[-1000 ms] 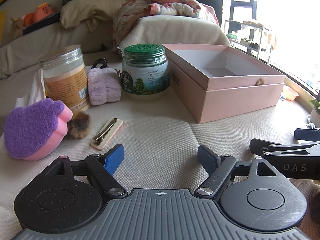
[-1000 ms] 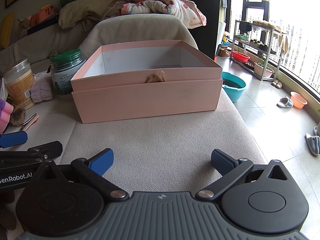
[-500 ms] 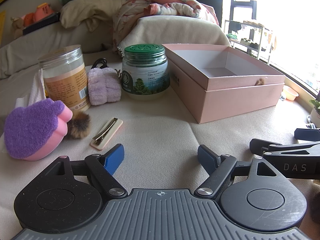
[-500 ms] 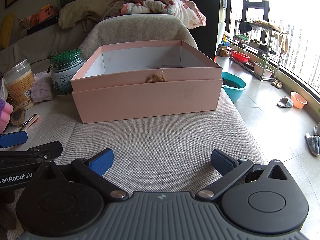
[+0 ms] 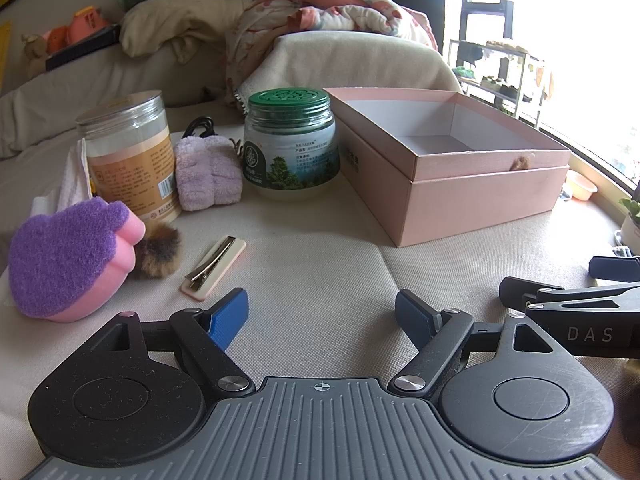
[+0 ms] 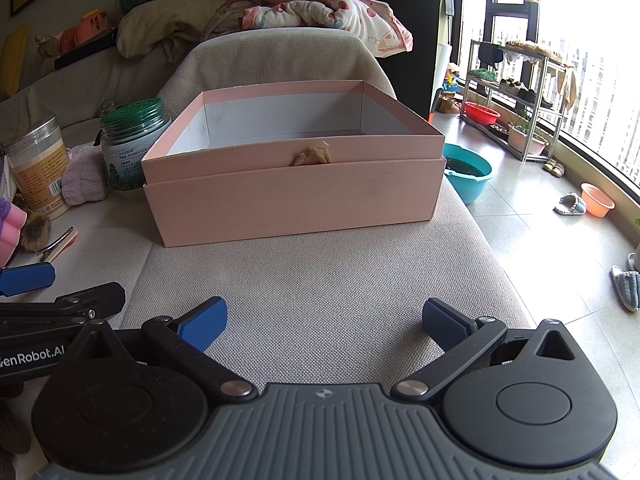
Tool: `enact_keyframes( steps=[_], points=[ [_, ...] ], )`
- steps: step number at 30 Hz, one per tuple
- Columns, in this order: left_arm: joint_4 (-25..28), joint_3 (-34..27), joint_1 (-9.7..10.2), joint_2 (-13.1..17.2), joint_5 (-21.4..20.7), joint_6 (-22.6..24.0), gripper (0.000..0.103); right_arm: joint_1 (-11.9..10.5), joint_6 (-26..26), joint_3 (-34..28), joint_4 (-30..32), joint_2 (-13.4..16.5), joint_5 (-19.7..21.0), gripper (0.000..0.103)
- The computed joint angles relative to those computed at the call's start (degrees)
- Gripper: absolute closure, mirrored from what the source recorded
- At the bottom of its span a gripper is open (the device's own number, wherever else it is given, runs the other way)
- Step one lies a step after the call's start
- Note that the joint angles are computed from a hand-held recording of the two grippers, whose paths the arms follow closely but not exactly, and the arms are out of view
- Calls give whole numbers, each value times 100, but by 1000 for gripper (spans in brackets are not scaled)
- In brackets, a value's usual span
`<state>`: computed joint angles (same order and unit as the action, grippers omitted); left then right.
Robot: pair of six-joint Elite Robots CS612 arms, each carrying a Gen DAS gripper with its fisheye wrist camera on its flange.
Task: Organize soft objects
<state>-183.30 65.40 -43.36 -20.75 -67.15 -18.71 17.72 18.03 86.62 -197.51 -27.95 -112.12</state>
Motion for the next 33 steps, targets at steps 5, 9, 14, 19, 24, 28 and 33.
enact_keyframes(
  steps=[5, 9, 14, 19, 24, 28, 33],
  points=[
    [9, -11, -1, 2, 2, 0, 17, 0, 0, 0, 0, 0, 0, 0],
    [16, -19, -1, 4, 1, -3, 17, 0, 0, 0, 0, 0, 0, 0],
    [25, -28, -2, 6, 1, -3, 18, 1, 0, -1, 0, 1, 0, 0],
    [34, -38, -3, 8, 4, -2, 17, 0, 1, -2, -1, 2, 1, 0],
    [53, -57, -7, 10, 10, -1, 18, -1, 1, -3, -3, 4, 2, 0],
    [96, -98, -16, 12, 14, -10, 18, -1, 1, -3, -3, 4, 2, 0],
    [136, -146, -27, 14, 5, -17, 18, -1, 1, -3, -3, 4, 2, 0]
  ],
)
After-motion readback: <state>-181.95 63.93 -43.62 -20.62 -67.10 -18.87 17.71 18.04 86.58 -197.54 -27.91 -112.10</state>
